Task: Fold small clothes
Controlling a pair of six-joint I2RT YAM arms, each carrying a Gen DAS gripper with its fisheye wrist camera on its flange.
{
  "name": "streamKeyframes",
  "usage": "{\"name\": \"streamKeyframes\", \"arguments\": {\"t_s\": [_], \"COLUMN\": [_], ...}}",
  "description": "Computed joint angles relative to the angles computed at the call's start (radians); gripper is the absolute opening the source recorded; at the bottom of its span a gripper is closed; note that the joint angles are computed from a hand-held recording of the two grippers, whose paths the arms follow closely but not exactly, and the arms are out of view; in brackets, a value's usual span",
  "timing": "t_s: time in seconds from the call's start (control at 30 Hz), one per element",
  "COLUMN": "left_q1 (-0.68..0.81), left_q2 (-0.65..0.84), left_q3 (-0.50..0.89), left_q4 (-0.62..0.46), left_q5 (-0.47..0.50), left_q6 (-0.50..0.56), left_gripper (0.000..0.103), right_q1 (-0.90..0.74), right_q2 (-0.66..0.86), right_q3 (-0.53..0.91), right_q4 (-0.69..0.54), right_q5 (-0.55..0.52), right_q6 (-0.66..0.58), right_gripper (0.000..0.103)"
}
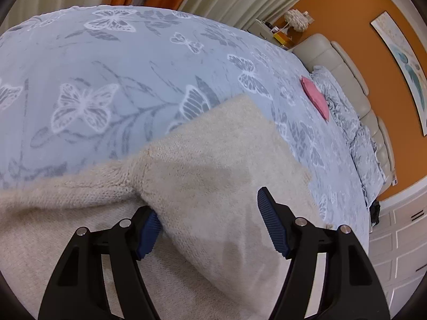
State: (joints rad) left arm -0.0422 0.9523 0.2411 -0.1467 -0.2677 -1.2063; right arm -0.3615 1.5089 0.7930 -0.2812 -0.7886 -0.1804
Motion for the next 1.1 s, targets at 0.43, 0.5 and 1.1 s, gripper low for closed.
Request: {"name": "streamKeyframes", "arguments": {"t_s": [0.43,0.5,1.1], "left_q1": [-0.067,-0.144,-0.545], "left_q2": [-0.016,-0.041,0.454], "left_q3": [0.018,0.031,0.389], "left_q4": [-0.06,-0.08,-0.496], "left_q5": [-0.062,-0.124,-0.392], "left_q6": [-0.07,-0.103,-0.493], "left_gripper": [0.067,0.068,0.089], "right_q1": [-0.082,-0.097,0.024], "right_q2": [0.081,0.08,0.275], "right_q3": [0.115,0.115,0.139], "right_q4": [-0.22,-0.257,-0.129], "right_q5": [0.107,0.087,0.124], "right_q6": [-0.152,-0.166,-0.056], "right_gripper": [0.029,0.035,0.013]}}
